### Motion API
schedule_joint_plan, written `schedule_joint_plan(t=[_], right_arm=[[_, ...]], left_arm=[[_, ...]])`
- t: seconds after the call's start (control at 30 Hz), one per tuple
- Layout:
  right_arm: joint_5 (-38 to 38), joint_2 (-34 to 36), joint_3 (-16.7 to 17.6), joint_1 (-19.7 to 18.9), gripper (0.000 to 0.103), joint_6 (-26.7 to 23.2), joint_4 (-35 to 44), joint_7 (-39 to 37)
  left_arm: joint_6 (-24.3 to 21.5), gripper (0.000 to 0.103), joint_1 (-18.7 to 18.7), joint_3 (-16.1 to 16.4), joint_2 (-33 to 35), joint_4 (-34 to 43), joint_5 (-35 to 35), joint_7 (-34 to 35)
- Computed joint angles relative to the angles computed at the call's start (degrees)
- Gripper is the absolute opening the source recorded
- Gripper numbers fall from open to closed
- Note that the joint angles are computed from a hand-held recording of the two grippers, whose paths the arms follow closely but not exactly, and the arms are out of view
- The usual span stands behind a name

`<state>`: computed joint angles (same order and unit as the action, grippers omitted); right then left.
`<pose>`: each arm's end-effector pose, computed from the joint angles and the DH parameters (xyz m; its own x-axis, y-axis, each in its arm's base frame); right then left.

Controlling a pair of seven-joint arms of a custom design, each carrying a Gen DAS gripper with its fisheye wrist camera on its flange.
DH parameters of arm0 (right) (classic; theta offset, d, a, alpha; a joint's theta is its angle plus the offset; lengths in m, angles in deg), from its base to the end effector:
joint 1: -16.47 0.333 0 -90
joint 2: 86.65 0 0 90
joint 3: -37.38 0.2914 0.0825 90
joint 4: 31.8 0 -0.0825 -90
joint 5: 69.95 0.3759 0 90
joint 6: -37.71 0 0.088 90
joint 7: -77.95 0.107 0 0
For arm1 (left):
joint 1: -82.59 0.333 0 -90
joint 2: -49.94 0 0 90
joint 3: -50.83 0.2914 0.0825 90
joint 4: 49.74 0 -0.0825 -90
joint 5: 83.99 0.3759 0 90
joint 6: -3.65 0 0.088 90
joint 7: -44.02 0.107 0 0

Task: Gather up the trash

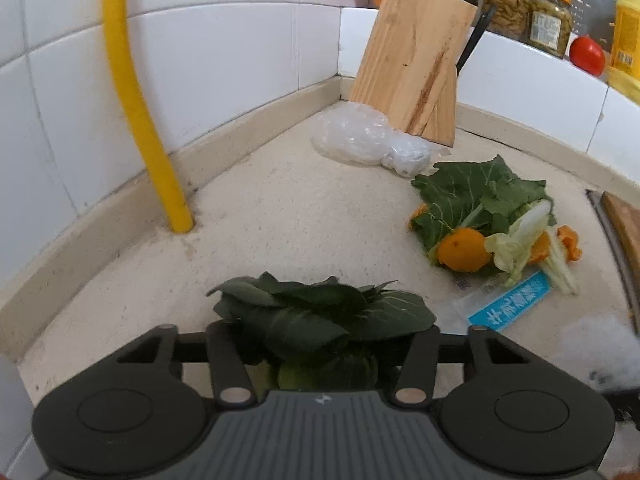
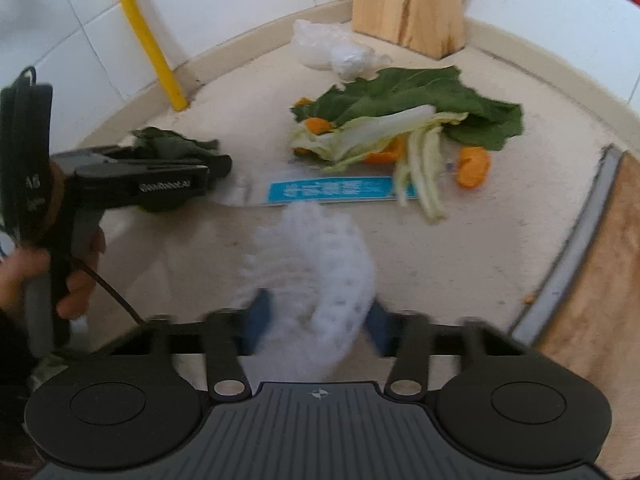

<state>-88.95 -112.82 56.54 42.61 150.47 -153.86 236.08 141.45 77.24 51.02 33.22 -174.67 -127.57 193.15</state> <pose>0.3148 0.3211 0.5915 -0.3059 -0.9512 -0.0408 -0.8133 0.2833 -0.5083 0.5055 -0.0501 0.5489 -0.6517 -0.7543 0.0794 -0.5636 0.4115 -0.7163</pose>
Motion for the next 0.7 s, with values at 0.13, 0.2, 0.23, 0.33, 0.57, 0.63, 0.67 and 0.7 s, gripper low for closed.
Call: schedule_joint_plan(t=[0.13, 0.2, 0.23, 0.33, 0.57, 0.63, 0.67, 0.7], right_arm=[[-0.5, 1.1, 0.3, -0.1, 0.024, -1.1, 1.8, 0.1], [-1.0, 1.6, 0.3, 0.1, 0.021, -1.7, 2.6, -0.6], [-1.4, 1.8, 0.4, 0.1, 0.021, -2.1, 3.2, -0.9], [-2.9, 2.3, 0.7, 0.1, 0.020, -3.3, 4.6, -1.7], [-7.1, 2.9, 1.4, -0.4, 0.020, -5.6, 7.0, -1.8], [-7.7, 2.7, 1.4, -0.4, 0.020, -5.9, 7.1, -1.8], [-8.1, 2.6, 1.4, -0.4, 0.020, -6.2, 7.2, -1.9], [-8.5, 2.5, 1.5, -0.4, 0.020, -6.4, 7.3, -2.1]], left_arm=[[-3.1, 0.042, 0.8, 1.1, -2.3, -0.6, 0.0, -1.0], [-3.9, 0.042, 0.9, 1.8, -3.8, -1.3, -0.5, -0.2], [-4.6, 0.042, 0.9, 2.2, -4.4, -1.5, -0.6, 0.0], [-5.7, 0.042, 0.9, 2.8, -5.9, -1.8, -0.9, 0.1], [-6.7, 0.042, 0.2, 3.5, -9.2, -3.2, -1.7, -0.3], [-6.8, 0.042, -0.1, 3.6, -10.2, -3.8, -1.8, -0.3], [-6.7, 0.042, -0.3, 3.6, -10.8, -4.2, -1.9, -0.5], [-6.7, 0.042, -0.5, 3.7, -11.1, -4.3, -1.8, -0.8]])
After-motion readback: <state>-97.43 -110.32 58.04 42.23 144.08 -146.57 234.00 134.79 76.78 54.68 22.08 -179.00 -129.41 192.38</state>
